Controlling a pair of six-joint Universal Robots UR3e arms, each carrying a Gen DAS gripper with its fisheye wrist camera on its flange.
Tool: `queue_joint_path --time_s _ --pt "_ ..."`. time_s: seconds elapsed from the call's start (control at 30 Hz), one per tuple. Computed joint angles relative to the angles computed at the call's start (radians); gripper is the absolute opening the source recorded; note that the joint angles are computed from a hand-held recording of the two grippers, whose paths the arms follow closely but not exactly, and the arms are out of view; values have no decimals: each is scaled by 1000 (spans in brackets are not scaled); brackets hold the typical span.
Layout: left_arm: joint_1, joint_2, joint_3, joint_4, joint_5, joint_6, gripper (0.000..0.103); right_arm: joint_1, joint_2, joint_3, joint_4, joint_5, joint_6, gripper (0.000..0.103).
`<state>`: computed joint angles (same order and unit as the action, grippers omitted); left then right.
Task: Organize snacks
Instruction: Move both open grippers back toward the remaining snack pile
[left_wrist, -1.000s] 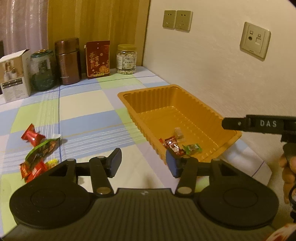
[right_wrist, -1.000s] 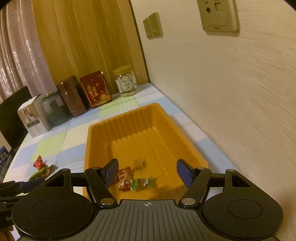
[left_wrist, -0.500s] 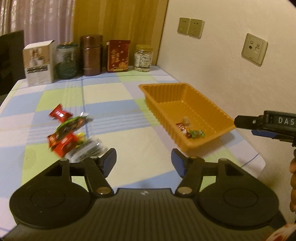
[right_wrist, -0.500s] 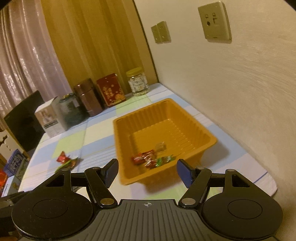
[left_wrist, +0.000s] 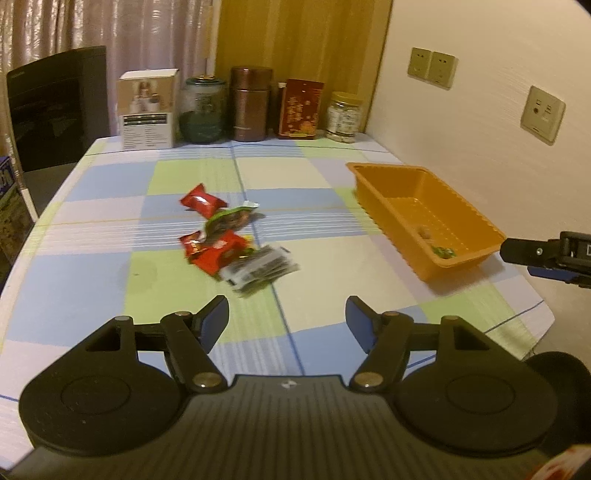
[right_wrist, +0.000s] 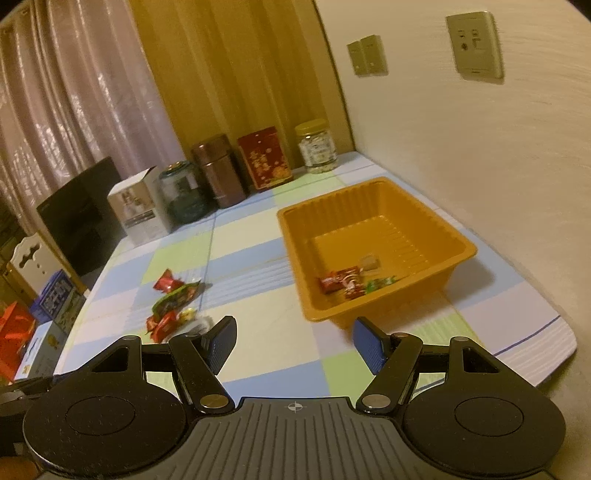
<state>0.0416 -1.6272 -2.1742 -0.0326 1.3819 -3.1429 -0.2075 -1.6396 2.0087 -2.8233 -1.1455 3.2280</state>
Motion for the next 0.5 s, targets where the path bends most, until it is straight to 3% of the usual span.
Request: queue_joint_path --time_s 0.5 --pt "115 19 -13 -16 -50 96 70 102 82 -55 -23 -40 14 70"
